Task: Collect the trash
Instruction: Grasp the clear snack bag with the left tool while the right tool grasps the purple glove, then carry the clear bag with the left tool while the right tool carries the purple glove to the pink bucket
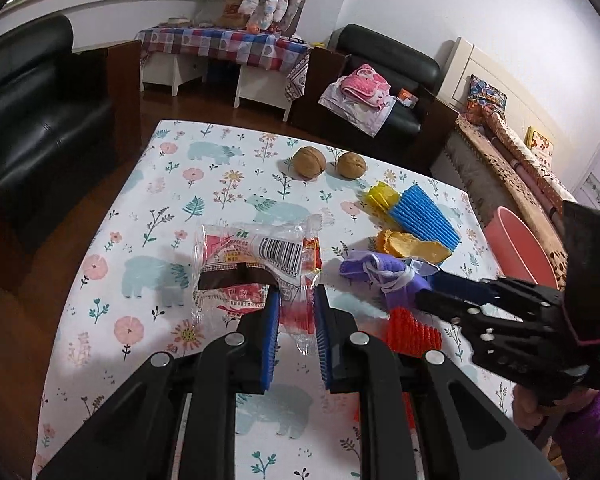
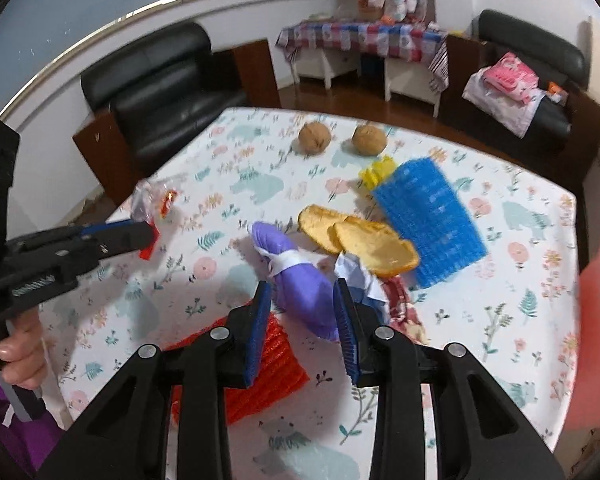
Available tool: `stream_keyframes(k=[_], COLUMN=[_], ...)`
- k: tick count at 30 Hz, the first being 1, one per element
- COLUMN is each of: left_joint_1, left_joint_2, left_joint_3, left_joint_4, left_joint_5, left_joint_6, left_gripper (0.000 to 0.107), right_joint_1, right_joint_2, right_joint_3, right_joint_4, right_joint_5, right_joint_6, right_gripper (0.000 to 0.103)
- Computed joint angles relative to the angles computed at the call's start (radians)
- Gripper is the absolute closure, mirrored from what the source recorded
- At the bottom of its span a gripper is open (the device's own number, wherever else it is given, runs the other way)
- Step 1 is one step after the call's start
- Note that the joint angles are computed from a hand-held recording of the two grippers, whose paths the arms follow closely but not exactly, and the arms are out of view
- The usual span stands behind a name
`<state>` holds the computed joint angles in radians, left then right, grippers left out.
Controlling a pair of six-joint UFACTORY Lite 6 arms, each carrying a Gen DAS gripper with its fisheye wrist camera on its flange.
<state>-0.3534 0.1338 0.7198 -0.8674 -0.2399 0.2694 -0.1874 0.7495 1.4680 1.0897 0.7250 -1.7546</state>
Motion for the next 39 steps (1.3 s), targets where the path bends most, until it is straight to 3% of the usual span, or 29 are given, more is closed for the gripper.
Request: stream_keyframes(k=[6, 17, 22, 27, 39], left_joint_1=[0.026, 0.026, 0.004, -0.015, -0.073], left_joint_2=[0.012, 0.013, 0.0, -0.019, -0.041], left_joint_3=[0.003, 0.01, 0.012, 0.01, 0.039], left_joint_4=[0.119, 0.115, 0.007, -0.108, -0.306], left_joint_5=[0.01, 0.019, 0.015, 0.006, -0.009], left_joint_6=[-0.115, -0.114, -0.014, 0.092, 0.285], left_gripper=[0.091, 0.091, 0.091, 0.091, 0.091], right_joint_1=[0.016, 0.018, 0.013, -0.013, -0.163], right_joint_2=[0.038, 0.055, 0.09, 0.067, -0.019], right_joint_3=[0.028, 0.055, 0.11, 0.083, 0.025], right_joint_4=[0.044, -0.022, -0.048, -0.024, 0.056], right_joint_5=[-0.031, -0.007, 0.026, 0.061, 0.233], right_joint_6=[-0.032, -0.011, 0.05, 0.037, 0.053], right_gripper=[0.07, 0.069, 0.069, 0.081, 0.081])
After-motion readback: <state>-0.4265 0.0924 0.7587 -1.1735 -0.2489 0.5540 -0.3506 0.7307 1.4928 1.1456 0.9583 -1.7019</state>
